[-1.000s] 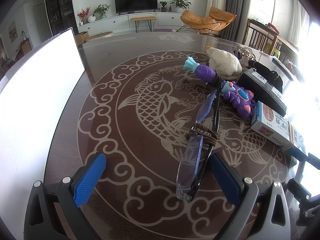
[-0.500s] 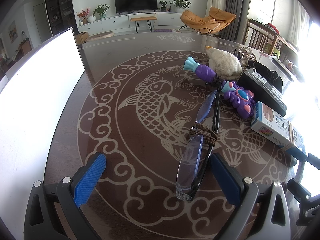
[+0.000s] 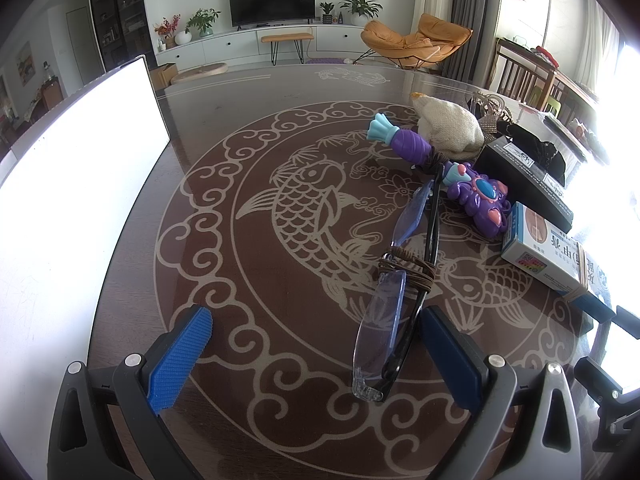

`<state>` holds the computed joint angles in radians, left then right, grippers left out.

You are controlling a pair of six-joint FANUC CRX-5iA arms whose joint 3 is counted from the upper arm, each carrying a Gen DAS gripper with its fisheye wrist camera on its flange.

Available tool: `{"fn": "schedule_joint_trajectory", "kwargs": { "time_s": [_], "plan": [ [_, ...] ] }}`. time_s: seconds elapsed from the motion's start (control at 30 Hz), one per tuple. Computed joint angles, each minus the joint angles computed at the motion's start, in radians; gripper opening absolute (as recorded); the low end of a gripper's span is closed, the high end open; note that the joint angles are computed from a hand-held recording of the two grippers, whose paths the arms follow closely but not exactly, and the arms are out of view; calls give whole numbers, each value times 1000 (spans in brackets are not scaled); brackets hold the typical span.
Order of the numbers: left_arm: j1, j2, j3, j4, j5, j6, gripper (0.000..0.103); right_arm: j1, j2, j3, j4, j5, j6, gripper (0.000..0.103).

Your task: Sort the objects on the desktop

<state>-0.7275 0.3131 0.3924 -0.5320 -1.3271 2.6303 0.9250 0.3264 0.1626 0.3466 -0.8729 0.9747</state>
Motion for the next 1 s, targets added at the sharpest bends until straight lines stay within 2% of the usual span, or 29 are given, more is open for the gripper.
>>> {"fn": "schedule_joint_trajectory", "kwargs": {
  "time_s": [0.77, 0.8, 0.87, 0.93, 1.0],
  "plan": [
    [0, -1, -1, 0, 1, 0, 103, 1, 7, 6, -2, 2, -3, 103],
    [0, -1, -2, 0, 1, 0, 103, -4, 8, 21, -34, -11, 47, 103],
    [0, -1, -1, 0, 1, 0, 103, -22, 17, 81, -153, -61, 247, 103],
    [0, -1, -1, 0, 1, 0, 103, -34, 12, 84, -188, -68, 304, 103],
    [0, -1, -1, 0, 1, 0, 103, -45, 23, 131, -242, -144, 397, 103]
  ]
}}
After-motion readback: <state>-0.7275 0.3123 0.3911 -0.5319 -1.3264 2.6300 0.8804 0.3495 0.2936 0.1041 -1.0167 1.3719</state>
